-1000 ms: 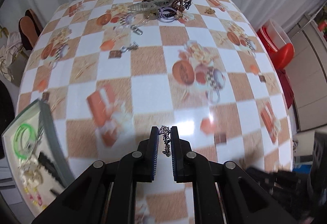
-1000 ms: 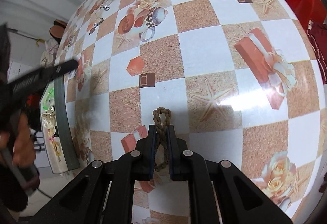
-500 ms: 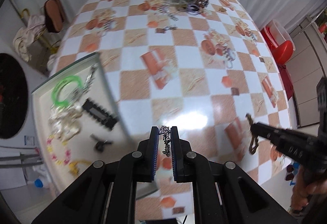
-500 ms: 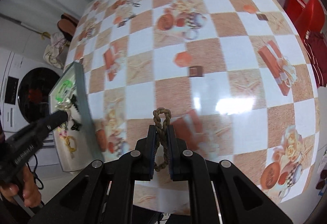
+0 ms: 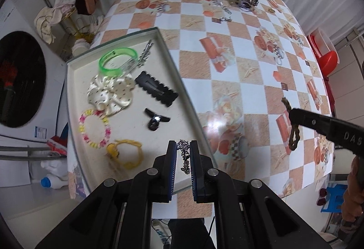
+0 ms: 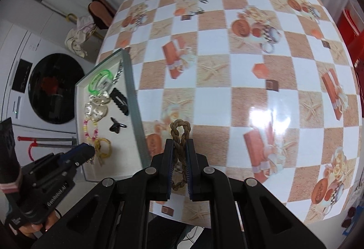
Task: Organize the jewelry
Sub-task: 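Carry the silver keychain into the tray with the left gripper while the right places the braided bracelet there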
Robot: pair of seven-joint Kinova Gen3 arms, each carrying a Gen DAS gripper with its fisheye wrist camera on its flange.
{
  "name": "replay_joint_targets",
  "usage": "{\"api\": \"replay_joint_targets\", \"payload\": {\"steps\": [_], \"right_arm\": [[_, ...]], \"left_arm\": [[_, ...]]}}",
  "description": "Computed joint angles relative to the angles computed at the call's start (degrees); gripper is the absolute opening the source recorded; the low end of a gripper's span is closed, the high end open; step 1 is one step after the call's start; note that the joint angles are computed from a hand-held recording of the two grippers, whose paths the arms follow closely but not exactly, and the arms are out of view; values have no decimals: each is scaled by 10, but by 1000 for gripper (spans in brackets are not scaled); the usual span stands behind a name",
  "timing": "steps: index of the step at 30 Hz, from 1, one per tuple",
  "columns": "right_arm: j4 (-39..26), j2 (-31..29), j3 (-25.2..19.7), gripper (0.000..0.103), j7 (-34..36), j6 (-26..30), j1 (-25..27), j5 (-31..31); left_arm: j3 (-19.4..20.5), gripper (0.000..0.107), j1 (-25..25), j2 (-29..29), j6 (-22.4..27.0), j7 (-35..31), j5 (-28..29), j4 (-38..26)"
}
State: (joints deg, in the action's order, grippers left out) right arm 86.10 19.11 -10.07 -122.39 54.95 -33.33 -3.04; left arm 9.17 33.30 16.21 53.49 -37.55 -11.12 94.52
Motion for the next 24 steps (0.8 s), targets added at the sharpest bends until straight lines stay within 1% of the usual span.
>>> {"api": "replay_joint_targets", "payload": {"steps": [6, 14, 20, 24], "right_arm": [[-38, 19, -3, 11, 0, 20, -22, 12], [-78, 45, -6, 11, 9, 38, -45, 15], [-105, 66, -9, 11, 24, 50, -59, 10], [-119, 80, -11, 11, 36, 57, -66, 3]], "left_arm": [[-3, 16, -12, -22, -14, 7, 7, 31], [-3, 16, -40, -66, -32, 42, 9, 95], [1, 16, -73, -94, -46, 51, 33, 149], [5, 16, -87, -101, -57, 51, 46, 171]]}}
